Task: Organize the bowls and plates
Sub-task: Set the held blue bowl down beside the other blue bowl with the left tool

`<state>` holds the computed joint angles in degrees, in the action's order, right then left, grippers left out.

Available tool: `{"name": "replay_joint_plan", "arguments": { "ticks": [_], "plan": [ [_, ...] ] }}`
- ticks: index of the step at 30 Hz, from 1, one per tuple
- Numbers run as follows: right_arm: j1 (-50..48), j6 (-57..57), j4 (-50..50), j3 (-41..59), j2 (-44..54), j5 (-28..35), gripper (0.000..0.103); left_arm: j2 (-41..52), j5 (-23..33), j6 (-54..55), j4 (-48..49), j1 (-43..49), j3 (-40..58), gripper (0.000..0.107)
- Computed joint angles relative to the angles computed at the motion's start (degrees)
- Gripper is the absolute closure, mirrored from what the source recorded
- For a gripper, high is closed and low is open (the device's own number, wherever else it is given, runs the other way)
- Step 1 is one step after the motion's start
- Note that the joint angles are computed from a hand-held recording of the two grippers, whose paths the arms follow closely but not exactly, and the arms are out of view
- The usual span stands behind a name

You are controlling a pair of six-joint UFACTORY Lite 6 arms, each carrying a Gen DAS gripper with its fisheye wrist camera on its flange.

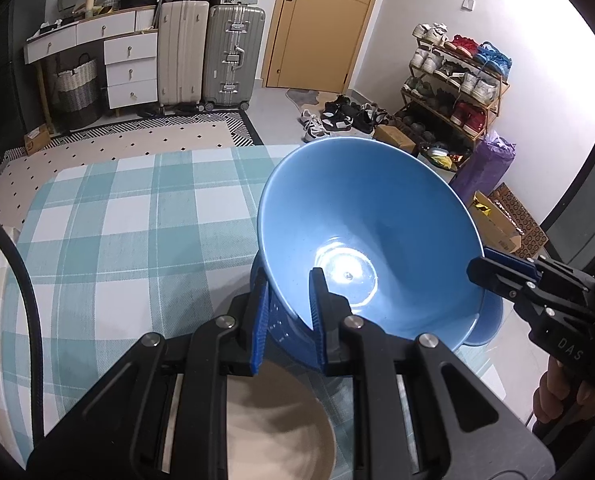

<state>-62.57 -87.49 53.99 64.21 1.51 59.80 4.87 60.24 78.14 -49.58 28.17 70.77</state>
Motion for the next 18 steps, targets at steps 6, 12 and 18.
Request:
{"name": "replay_joint_plan", "arguments": {
  "ticks": [6,12,18],
  "plan": [
    [0.7,-1.3,-0.1,-2.2,-0.1,-1.8,0.08,0.9,-2.2,2.3,-0.3,0.3,-2.2,0.092],
    [2.0,-1.7,-0.6,-3.6,0.6,-4.0,0.08,2.7,-4.7,4.2,-1.0,0.0,-3.9,0.092],
    [3.1,-2.1,-0.8,-5.1,1.2,-6.2,0.08,4.1,-7.8,6.3,-2.0,-0.9,-5.6,0.092]
  ]
}}
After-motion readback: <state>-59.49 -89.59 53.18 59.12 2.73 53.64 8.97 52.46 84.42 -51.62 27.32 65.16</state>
